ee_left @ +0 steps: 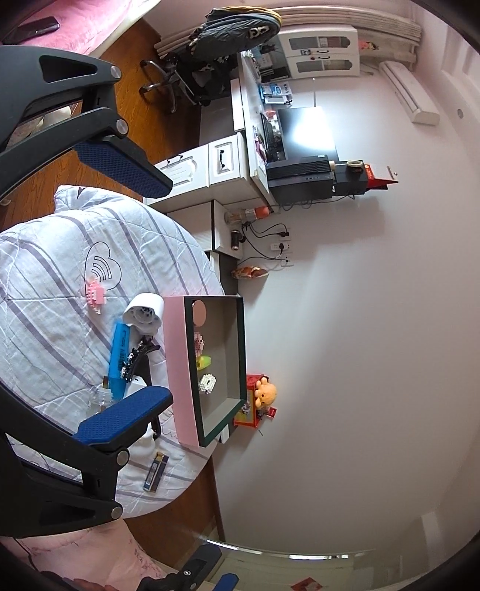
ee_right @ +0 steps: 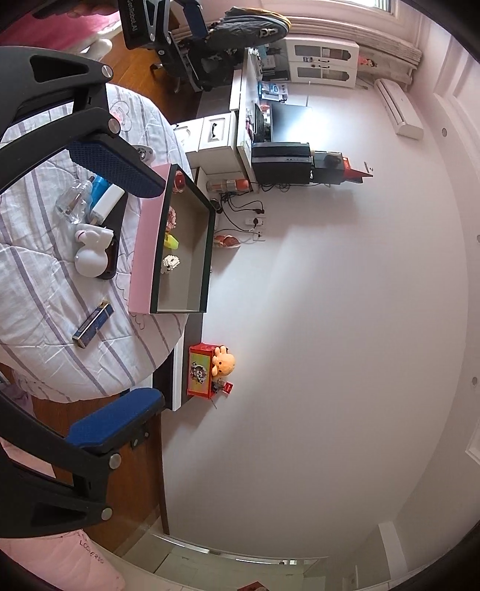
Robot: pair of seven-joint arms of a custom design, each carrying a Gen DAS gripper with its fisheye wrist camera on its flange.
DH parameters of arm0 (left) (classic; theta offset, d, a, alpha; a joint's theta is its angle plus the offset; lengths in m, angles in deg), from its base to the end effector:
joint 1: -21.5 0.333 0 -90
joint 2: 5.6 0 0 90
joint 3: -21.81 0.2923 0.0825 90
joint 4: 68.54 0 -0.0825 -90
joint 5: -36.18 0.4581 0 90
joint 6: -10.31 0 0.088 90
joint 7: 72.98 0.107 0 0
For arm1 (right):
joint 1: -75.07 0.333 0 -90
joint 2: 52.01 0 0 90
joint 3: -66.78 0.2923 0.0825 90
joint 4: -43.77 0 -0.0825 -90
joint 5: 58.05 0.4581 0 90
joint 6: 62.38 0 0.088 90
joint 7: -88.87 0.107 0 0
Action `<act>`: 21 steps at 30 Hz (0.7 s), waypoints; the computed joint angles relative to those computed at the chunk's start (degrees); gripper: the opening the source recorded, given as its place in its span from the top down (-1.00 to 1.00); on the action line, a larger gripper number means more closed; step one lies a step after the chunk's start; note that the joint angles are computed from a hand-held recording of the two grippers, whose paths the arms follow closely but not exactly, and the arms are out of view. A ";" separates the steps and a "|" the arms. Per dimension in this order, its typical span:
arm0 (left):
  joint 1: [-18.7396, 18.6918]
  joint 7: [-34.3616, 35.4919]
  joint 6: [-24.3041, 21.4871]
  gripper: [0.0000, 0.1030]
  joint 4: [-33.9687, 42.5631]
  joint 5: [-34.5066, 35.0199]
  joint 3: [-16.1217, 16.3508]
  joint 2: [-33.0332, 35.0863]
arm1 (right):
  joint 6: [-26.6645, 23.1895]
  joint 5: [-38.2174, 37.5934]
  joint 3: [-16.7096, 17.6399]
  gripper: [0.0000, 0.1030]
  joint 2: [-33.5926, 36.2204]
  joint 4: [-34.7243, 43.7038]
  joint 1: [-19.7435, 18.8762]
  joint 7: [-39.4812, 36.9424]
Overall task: Organize rigid objects
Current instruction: 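Withdraw both tools from the box back over the bed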
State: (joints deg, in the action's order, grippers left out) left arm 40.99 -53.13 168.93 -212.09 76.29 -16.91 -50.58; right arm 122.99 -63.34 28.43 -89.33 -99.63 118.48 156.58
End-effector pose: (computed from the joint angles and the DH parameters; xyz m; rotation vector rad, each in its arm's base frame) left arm 0.4546 -0.2108 0.5303 -1.6015 1.2383 -0.7787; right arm 0.5104 0.0155 0.5644 -1.6221 1.0789 -0.9096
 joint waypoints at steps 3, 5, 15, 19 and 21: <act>0.03 0.03 0.08 -1.00 0.24 0.19 -0.16 0.63 | -0.30 0.29 0.45 -1.00 0.57 0.13 -0.76 0.45; 0.15 0.13 -0.13 -1.00 0.74 0.36 -0.43 1.52 | -0.76 0.74 0.60 -1.00 1.07 0.36 -1.06 0.72; -1.00 0.34 -1.80 -1.00 2.84 3.38 0.66 7.36 | -2.14 3.75 -0.85 -1.00 4.25 2.03 -0.33 -0.75; -2.79 0.30 -2.73 -1.00 3.09 4.72 2.98 10.75 | -3.15 5.89 -1.41 -1.00 6.80 3.24 -0.01 -1.80; -3.99 0.11 -3.66 -1.00 3.15 5.15 4.41 12.47 | -3.70 7.35 -1.90 -1.00 8.52 4.02 0.35 -2.53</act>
State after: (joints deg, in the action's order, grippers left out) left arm 37.00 -53.02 165.27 -208.95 81.43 -12.49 -38.12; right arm 119.29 -55.99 26.53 -80.81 -95.61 118.83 154.05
